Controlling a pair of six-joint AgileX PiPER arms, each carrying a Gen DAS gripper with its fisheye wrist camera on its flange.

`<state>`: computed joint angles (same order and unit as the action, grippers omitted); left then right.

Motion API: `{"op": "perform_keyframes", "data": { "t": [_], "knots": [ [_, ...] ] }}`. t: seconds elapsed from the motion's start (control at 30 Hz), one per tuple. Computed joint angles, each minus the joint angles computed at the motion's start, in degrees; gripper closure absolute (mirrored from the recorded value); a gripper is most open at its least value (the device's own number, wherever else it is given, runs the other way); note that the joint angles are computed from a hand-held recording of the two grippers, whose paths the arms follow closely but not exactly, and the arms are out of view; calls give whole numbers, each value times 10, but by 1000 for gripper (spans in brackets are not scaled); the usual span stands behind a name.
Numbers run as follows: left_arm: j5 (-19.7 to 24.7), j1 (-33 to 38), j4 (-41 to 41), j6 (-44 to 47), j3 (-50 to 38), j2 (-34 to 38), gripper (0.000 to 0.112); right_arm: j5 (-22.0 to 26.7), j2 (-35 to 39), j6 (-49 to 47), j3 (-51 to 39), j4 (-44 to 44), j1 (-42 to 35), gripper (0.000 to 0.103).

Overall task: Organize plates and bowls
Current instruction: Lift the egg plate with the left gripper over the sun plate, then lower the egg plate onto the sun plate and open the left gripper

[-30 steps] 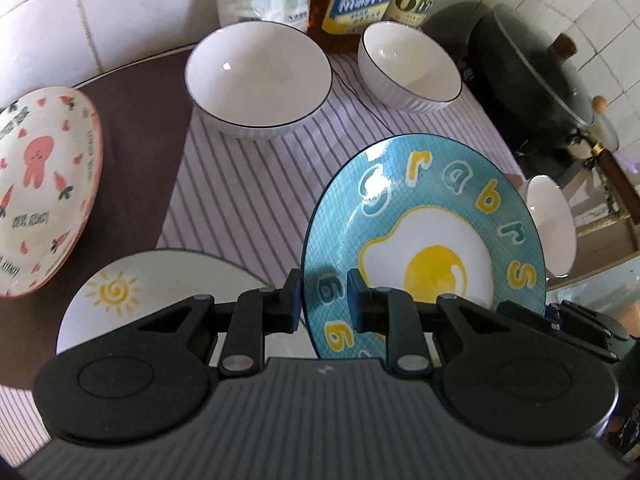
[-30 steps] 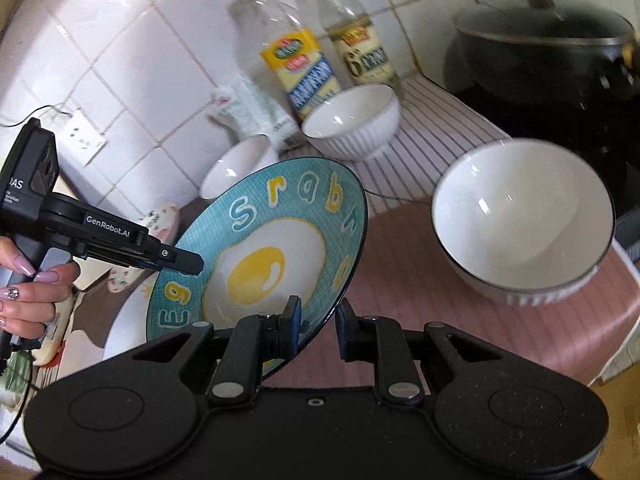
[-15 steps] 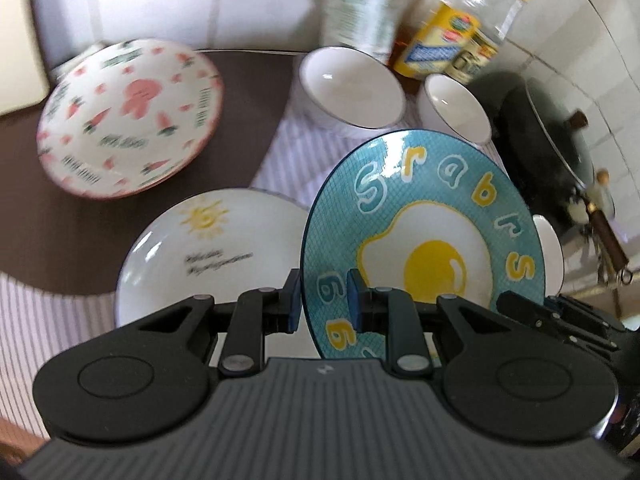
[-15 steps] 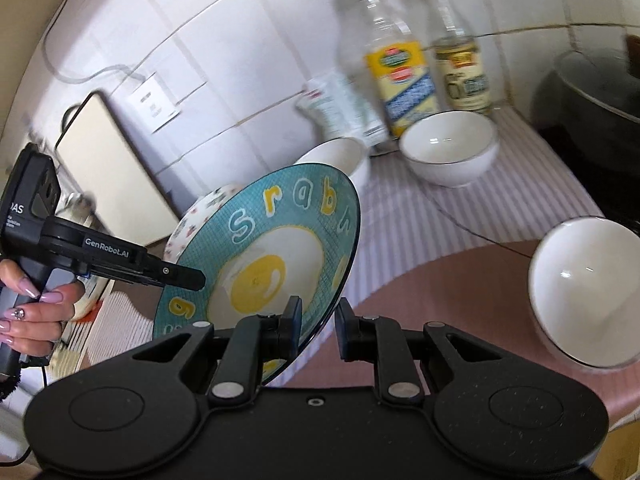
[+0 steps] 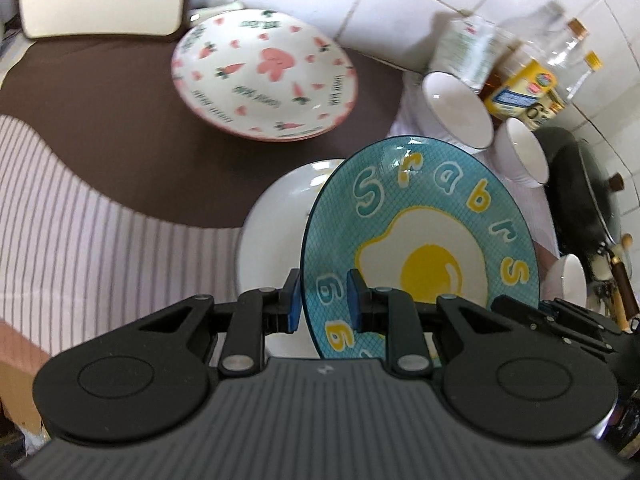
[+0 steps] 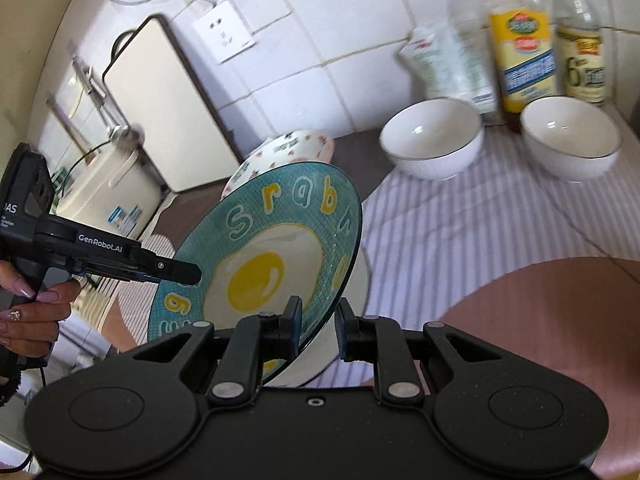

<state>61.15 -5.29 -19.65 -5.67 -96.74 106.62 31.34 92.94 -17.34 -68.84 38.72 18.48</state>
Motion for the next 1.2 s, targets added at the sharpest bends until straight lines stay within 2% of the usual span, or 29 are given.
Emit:
{"op": "perform_keyframes", "data": {
  "t": [0.4, 0.6, 0.73, 0.83, 0.93, 1.03, 1.2],
  "knots": [
    [-36, 16, 9, -1, 83, 1, 91, 25, 78, 9, -60, -14, 25, 81],
    [-19, 12, 19, -13, 70, 20, 91, 40, 107, 47, -94, -57, 34, 81],
    [5, -5, 44, -25, 39, 38, 91, 50, 118, 112, -111, -122, 46, 82],
    [13, -1, 37, -26, 28, 49, 93, 48, 120, 128, -112, -131, 46, 82],
    [14, -7, 49, -36, 20, 55, 92, 57, 123, 169, -124, -183, 60, 81],
    [16, -14, 65, -49, 13, 57, 93, 68, 128, 208, -140, -233, 75, 78],
    [28, -42, 122, -72, 5, 50, 95, 108, 143, 276, -188, -367, 122, 68]
  ]
}}
